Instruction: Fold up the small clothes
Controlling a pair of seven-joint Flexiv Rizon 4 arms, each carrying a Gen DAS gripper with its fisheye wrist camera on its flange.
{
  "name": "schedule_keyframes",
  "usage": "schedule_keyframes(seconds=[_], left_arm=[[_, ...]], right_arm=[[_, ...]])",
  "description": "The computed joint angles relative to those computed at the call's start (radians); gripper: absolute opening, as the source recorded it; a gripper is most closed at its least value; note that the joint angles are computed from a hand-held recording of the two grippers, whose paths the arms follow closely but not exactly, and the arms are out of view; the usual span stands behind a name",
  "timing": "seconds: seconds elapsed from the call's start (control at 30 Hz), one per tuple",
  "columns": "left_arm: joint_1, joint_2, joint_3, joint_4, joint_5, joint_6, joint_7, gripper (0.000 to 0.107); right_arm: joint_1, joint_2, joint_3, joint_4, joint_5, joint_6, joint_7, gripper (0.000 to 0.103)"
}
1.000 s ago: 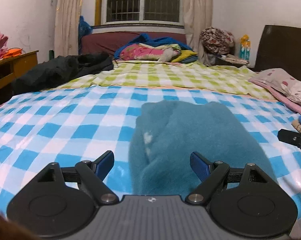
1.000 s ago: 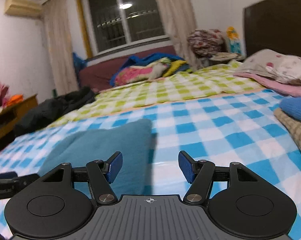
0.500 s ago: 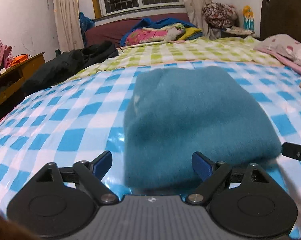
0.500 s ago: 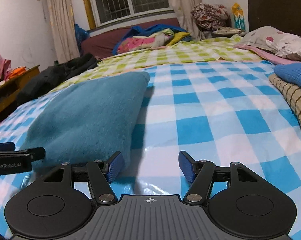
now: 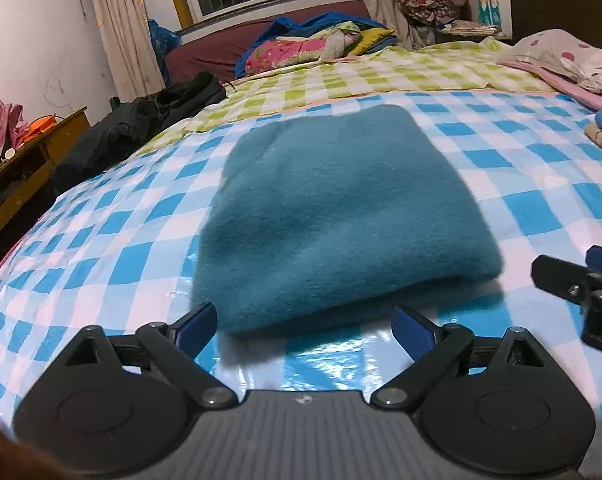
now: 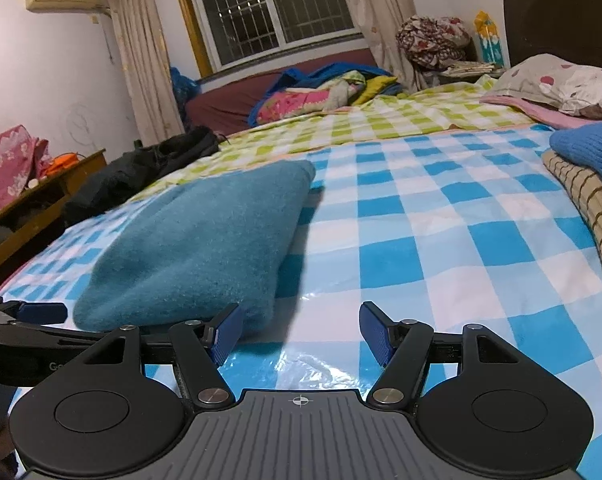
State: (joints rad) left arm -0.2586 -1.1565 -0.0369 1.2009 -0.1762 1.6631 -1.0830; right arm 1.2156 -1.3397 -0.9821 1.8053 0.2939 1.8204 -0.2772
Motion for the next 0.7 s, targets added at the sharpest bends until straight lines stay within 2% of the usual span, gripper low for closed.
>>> schedule_keyframes(seconds=[0.4, 0.7], left_arm=[[-0.054, 0.023, 0.076, 0.006, -0.025, -0.05, -0.082, 0.103], [-0.086, 0.018, 0.141, -0.017, -0.004, -0.091, -0.163, 0.103]], right_arm=[[-0.011, 0.02, 0.028, 0.006, 0.013, 0.035, -0.051, 0.067], [-0.018, 0.028, 0.046, 0.002, 0.054, 0.056, -0.083, 0.068]])
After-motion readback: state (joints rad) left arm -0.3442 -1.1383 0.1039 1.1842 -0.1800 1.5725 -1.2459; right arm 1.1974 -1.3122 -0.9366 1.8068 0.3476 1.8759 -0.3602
